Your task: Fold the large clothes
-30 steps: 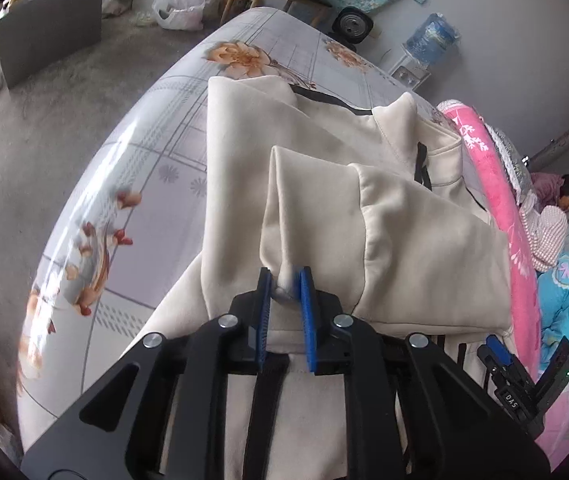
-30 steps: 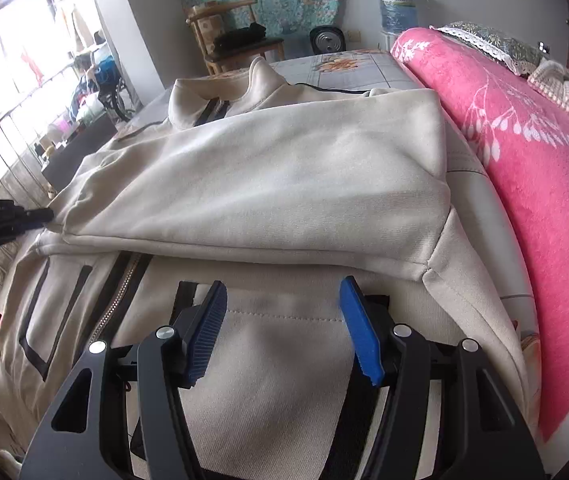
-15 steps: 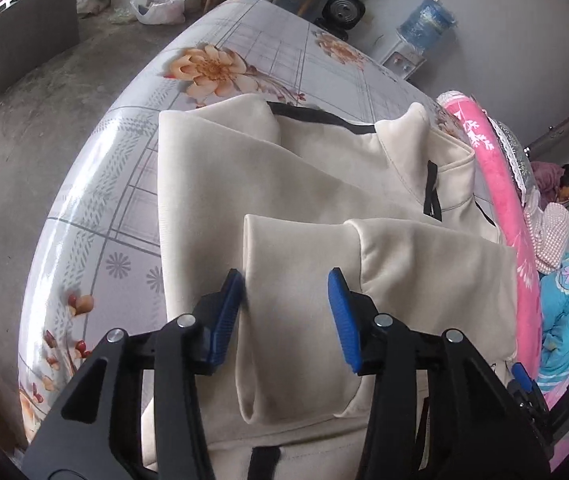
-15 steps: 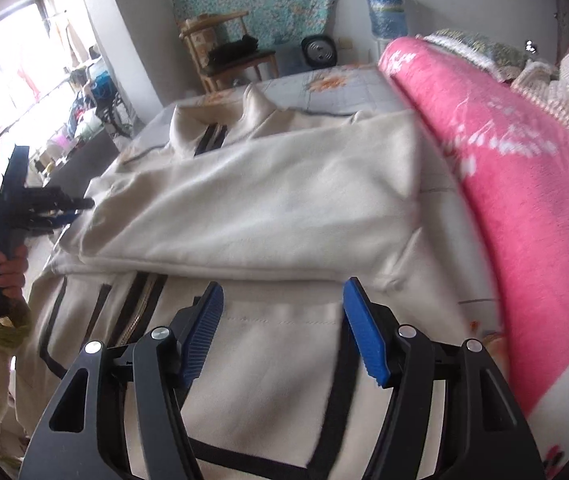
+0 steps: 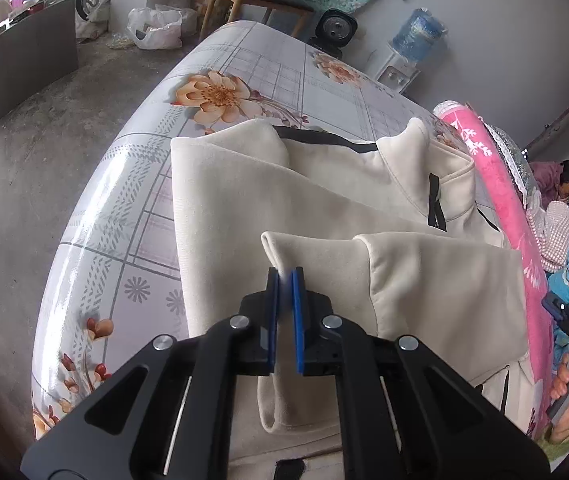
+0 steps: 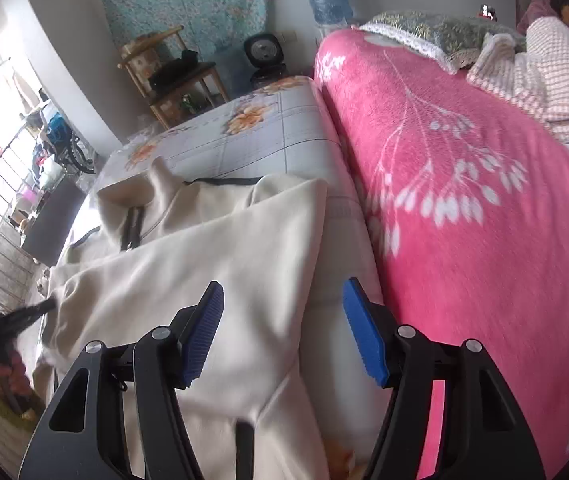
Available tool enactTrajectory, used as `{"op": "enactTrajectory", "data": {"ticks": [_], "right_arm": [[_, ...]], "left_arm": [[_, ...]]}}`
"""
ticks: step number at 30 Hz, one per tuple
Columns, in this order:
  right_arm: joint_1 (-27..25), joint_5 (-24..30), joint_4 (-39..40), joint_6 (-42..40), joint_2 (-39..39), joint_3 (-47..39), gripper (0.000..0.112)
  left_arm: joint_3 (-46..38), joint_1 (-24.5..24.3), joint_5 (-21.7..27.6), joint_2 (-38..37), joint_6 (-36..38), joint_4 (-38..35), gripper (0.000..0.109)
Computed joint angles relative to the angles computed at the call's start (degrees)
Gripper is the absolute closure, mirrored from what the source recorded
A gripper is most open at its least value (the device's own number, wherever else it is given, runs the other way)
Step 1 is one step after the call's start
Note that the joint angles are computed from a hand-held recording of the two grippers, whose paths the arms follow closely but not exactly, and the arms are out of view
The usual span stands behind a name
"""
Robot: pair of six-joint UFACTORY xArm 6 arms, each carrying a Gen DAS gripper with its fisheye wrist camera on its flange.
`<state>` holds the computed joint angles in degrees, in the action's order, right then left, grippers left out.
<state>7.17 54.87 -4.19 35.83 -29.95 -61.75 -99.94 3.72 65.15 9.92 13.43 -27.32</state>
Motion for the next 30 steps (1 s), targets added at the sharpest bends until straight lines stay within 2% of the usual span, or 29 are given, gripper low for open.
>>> {"op": "enactTrajectory", "data": {"ticks": [3, 7, 8, 9, 10, 12, 15, 16, 17, 19, 20, 22, 25, 28, 29, 30], "right_arm": [[-3.4, -0.9, 4.3, -2.2, 5.6, -2.4, 0.056], [-3.9, 0.9, 3.6, -2.2, 10.7, -5.6, 0.062], [-3.6, 0.9, 2.7, -2.9, 11.3, -6.3, 0.067], [-3.5, 0.3, 3.5, -4.1, 11.5, -6.5, 0.092], [-3.3, -0.4, 3.2, -4.1, 11.4, -6.4, 0.104], [-2.2, -0.8, -0.5, -3.8, 11.3, -6.8, 0.105], [0.8, 2.6, -7.4, -2.9, 10.6, -8.0, 0.105], [1.7, 4.0, -9.2, -3.1, 10.1, -8.4, 0.101], [3.6, 6.2, -11.3, -3.6, 9.3, -8.8, 0.095], [7.5, 8.9, -13.0, -7.3, 6.3, -8.2, 0.056], [10.5, 9.9, -14.3, -9.4, 4.1, -7.0, 0.053], [16.3, 14.3, -16.0, -13.0, 1.5, -6.0, 0.052], [23.4, 23.0, -20.4, -13.3, 0.5, -5.2, 0.052], [28.0, 28.3, -25.6, -12.7, 1.1, -3.1, 0.053], [29.8, 30.0, -29.2, -11.4, 1.2, -2.3, 0.055], [30.7, 30.4, -31.7, -10.0, 1.0, -1.5, 0.074]], "left_arm": [[1.2, -0.4, -1.0, -0.5, 0.2, 0.8, 0.103], [1.9, -0.1, -1.4, -0.4, 0.9, -0.6, 0.103], [2.0, 0.0, -1.5, -0.4, 1.4, -1.1, 0.103], [2.3, 0.1, -1.7, -0.5, 1.9, -1.5, 0.103], [2.5, 0.2, -1.9, -0.6, 2.5, -1.9, 0.103], [2.9, 0.3, -2.3, -0.8, 3.5, -2.7, 0.103], [2.7, 0.2, -2.2, -0.5, 3.4, -2.8, 0.103], [2.7, 0.3, -2.2, -0.5, 3.4, -2.8, 0.103], [2.7, 0.3, -2.1, -0.5, 3.4, -2.9, 0.103], [2.8, 0.4, -2.1, -0.6, 3.5, -3.0, 0.103], [2.7, 0.4, -2.0, -0.5, 3.6, -2.9, 0.103], [2.4, 0.3, -1.8, -0.3, 3.5, -2.7, 0.103], [2.1, 0.2, -1.7, -0.2, 3.4, -2.6, 0.103], [2.2, 0.3, -1.9, -0.2, 2.4, -3.3, 0.103], [2.3, 0.4, -2.1, -0.2, 2.0, -3.9, 0.103], [2.3, 0.5, -2.2, -0.2, 1.6, -4.3, 0.103]]}}
